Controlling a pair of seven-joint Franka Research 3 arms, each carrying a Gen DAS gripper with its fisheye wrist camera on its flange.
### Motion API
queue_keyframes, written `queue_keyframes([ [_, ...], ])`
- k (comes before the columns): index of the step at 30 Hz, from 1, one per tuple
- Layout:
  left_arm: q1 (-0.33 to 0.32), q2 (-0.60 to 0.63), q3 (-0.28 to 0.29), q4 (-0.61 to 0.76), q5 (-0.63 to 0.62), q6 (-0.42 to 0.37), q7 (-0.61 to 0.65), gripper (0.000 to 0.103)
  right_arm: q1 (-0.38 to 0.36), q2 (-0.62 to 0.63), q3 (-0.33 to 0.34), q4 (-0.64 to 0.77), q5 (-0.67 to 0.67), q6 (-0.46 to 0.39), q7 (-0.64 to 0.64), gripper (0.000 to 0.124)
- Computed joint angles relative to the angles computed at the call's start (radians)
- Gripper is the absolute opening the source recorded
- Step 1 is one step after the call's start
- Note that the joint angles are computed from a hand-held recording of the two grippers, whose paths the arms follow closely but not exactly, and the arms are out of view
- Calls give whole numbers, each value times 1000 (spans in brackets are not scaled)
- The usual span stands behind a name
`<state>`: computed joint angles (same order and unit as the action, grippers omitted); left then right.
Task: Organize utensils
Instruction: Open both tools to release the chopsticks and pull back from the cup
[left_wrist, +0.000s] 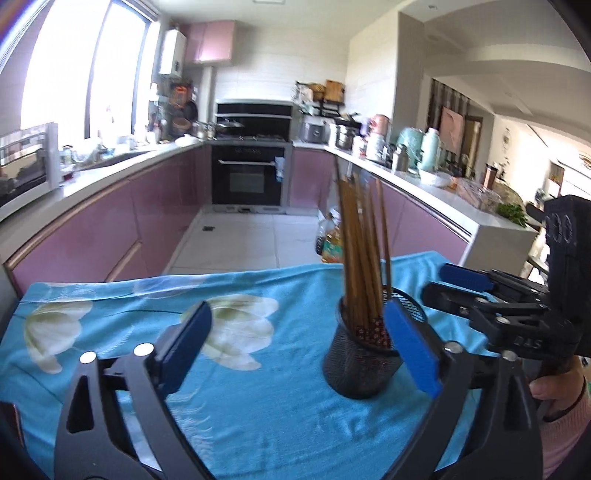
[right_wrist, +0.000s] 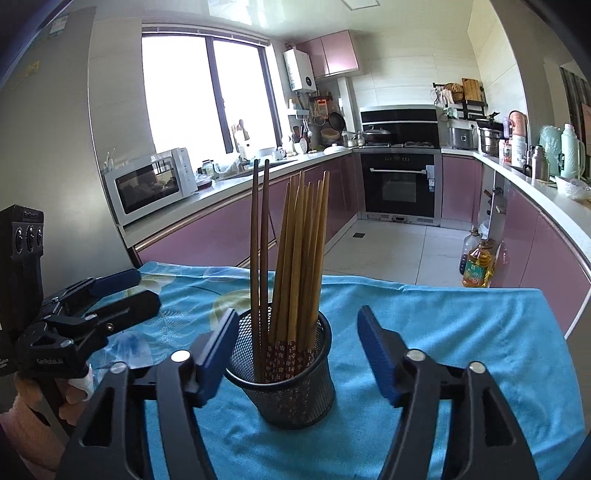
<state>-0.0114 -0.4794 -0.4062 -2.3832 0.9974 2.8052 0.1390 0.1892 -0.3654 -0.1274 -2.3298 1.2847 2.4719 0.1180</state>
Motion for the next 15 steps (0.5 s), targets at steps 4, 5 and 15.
queue_keyframes([
  [4,13,-112,-30,-81,21,-40,-87,97,12,-59,4,-75,92,77,-88,93],
  [5,13,-135,-36,-98,22,-49,-100,97,16,-72,5,-90,108,91,-105,96],
  [15,-36,-302,-113,-195,24,-208,-180,97,47,-202,31,-217,343,201,-323,96],
])
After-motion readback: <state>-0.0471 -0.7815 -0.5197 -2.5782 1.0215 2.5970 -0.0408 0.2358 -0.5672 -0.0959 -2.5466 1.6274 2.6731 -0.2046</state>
